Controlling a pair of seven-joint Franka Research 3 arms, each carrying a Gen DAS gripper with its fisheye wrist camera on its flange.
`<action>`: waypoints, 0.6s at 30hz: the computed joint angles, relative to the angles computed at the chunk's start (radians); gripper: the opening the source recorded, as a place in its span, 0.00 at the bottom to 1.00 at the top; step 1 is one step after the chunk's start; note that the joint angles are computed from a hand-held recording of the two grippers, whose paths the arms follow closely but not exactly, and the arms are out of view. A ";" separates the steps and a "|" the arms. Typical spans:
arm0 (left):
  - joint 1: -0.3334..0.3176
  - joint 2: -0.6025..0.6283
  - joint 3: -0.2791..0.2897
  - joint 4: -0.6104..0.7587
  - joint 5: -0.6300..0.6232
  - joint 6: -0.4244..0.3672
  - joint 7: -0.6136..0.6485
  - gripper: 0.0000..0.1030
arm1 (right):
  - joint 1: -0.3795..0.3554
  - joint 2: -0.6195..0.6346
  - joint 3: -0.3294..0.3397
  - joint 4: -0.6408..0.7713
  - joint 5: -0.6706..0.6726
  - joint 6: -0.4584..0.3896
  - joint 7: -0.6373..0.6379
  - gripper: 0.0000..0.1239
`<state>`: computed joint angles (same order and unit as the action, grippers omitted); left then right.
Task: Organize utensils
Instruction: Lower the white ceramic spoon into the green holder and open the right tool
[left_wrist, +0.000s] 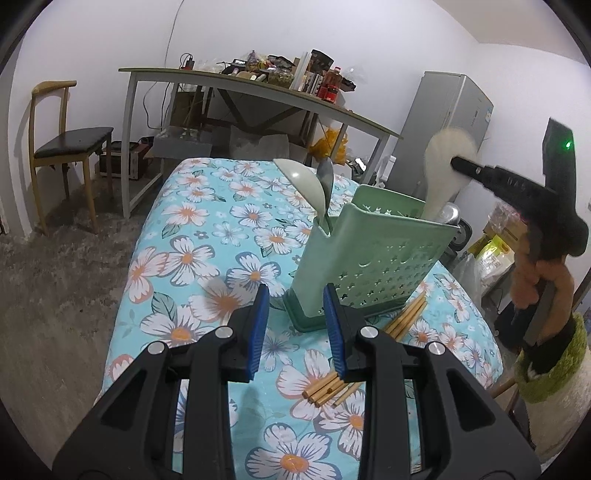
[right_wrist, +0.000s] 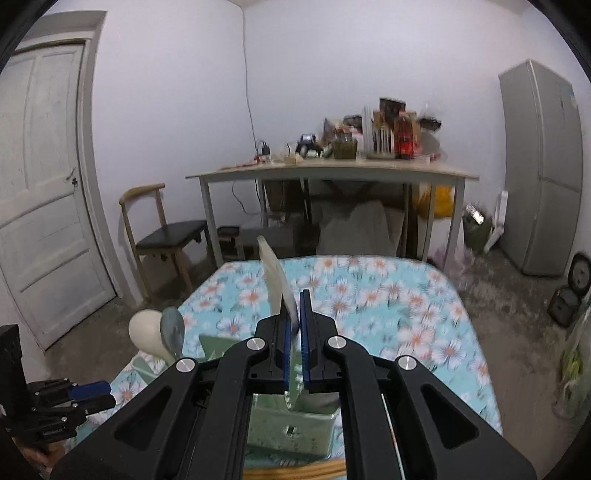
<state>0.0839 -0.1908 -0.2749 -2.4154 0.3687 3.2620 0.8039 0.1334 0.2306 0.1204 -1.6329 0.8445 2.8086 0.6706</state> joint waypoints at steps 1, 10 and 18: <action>0.001 0.001 -0.001 0.000 0.001 0.000 0.000 0.29 | -0.001 -0.002 -0.001 -0.004 0.000 -0.003 0.003 0.14; -0.011 0.002 0.009 0.001 0.003 -0.003 0.001 0.32 | -0.016 -0.077 -0.007 -0.071 0.138 0.005 -0.088 0.35; -0.023 -0.008 0.009 0.001 0.019 -0.029 0.002 0.36 | -0.008 -0.161 -0.061 -0.170 0.194 -0.051 -0.095 0.35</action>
